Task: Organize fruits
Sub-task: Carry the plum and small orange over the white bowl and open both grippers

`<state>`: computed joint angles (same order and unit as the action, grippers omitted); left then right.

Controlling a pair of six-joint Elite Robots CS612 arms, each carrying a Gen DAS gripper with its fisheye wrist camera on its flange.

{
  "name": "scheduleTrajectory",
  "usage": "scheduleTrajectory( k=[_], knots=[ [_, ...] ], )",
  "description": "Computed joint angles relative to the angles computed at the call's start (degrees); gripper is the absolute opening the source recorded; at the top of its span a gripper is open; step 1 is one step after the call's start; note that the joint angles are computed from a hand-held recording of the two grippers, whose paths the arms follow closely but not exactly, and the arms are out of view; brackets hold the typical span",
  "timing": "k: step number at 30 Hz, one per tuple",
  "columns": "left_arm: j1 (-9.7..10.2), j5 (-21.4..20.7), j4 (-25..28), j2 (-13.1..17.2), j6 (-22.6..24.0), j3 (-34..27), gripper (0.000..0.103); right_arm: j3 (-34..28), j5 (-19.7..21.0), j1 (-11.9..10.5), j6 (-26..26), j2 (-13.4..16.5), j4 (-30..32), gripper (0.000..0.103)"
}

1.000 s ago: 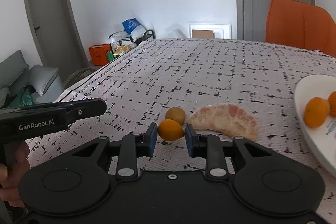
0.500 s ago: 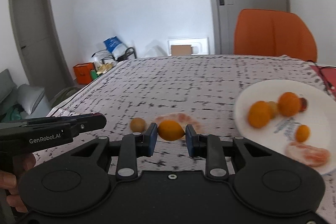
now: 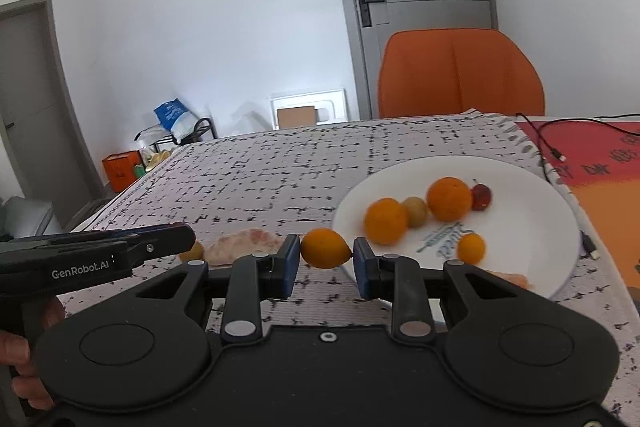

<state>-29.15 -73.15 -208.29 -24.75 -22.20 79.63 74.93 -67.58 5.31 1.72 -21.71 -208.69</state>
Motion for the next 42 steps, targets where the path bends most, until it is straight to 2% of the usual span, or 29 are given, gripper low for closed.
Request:
scheduleTrajectory(
  k=[27,32,39,42],
  knots=[
    [-1.81,-3.6,7.4,2.9,7.5,-9.1,0.021,-0.5,-2.3,-3.7,8.7,2.0,-3.2,0.028],
    [-2.12,-4.1,8.8,3.4,8.4,-10.7,0.021,-0.8,-2.8,-4.3,10.3,2.3,-4.1,0.032],
    [-2.45,-4.2,10.2,3.8,9.0,-11.7,0.021,0.0,-2.6,-4.8,10.6,2.2,-5.1,0.032],
    [-2.64,-3.3,10.2,3.8,9.6,-11.8,0.025,0.2,-2.4,-4.9,10.8,2.1,-5.1,0.032]
  ],
)
